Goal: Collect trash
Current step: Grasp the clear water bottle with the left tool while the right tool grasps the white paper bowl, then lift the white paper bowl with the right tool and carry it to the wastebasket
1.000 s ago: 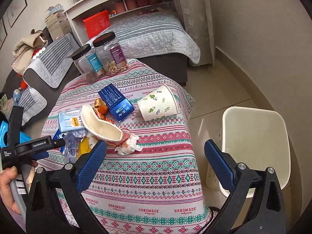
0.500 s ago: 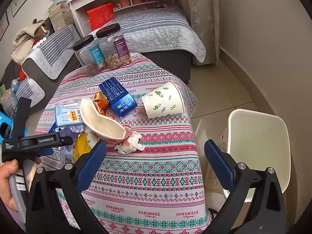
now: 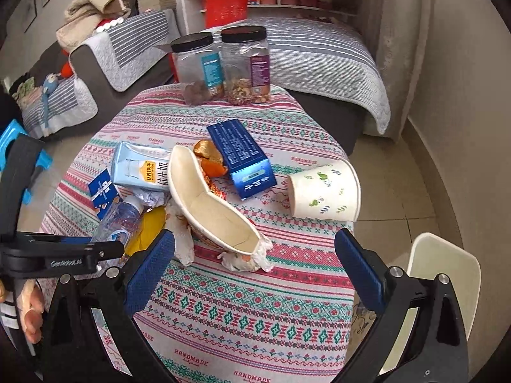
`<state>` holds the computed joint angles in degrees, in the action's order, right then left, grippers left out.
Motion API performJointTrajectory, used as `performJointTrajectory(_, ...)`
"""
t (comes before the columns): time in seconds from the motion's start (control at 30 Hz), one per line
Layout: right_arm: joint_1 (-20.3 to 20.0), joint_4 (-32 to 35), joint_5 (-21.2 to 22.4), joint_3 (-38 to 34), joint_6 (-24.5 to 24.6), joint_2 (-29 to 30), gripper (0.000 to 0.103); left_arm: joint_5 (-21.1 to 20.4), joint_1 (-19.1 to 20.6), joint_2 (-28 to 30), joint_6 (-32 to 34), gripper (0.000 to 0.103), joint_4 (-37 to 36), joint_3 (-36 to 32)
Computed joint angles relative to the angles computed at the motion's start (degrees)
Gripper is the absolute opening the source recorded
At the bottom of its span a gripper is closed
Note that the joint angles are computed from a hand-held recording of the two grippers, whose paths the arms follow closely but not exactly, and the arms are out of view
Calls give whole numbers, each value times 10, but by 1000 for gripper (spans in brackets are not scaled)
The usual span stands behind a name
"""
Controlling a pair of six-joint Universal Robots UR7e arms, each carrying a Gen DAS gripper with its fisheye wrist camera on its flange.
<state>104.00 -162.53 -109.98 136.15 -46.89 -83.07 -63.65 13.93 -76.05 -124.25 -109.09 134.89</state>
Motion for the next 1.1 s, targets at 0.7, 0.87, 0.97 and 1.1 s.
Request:
performJointTrajectory(0.7, 29, 23, -8, -23, 30, 115, 31, 17, -99, -47, -123, 53, 182, -17)
performJointTrajectory(0.87, 24, 53, 36, -26, 51, 83, 25, 50, -109, -43, -155, 53, 247, -38)
performJointTrajectory(0.97, 24, 58, 64, -27, 57, 60, 25, 72, -110, -40, -173, 53, 282, -49)
performJointTrajectory(1.1, 21, 66, 101, -30, 65, 30, 25, 103, -107, -27, -181, 53, 313, -64)
